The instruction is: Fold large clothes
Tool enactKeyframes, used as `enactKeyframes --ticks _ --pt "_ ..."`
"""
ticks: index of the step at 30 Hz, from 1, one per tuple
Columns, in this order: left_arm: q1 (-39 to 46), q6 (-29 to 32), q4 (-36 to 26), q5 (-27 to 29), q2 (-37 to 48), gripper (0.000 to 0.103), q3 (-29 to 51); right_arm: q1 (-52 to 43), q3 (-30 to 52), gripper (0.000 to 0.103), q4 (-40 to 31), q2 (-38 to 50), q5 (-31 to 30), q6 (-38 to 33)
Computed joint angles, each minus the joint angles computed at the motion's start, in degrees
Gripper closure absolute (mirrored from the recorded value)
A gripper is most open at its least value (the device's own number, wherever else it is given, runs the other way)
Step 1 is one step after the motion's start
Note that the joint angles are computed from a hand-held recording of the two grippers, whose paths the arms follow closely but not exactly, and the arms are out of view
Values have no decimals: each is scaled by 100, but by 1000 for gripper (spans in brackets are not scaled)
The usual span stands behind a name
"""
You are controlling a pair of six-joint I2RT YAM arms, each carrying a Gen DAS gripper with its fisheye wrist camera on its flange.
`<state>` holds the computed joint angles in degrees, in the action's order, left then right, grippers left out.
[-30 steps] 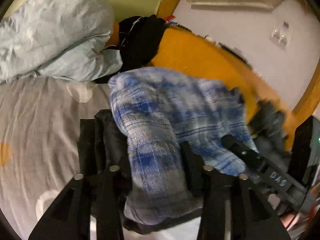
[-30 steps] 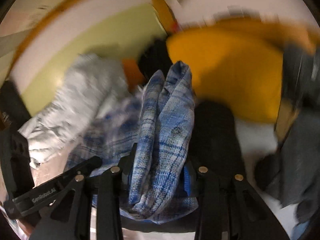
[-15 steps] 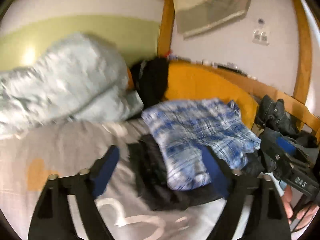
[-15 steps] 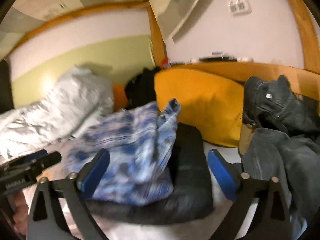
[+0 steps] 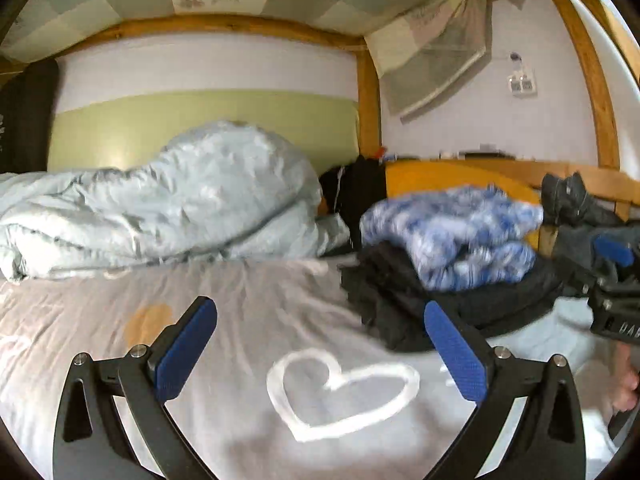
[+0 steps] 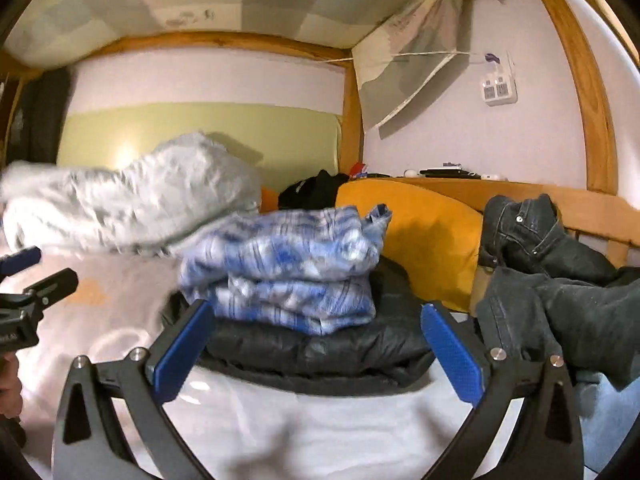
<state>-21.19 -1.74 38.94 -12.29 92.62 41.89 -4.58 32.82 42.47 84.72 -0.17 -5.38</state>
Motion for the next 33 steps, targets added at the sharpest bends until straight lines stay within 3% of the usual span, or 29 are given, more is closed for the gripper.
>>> enactKeyframes --ticks 7,20,33 --pt "-78 154 567 -32 -108 0 -323 -40 216 0 -372 114 4 26" --pt "-142 213 542 -231 -105 0 -312 -97 377 0 -772 165 -106 107" --pt "-151 230 543 -264 -75 0 -301 13 254 0 -652 78 -40 -42"
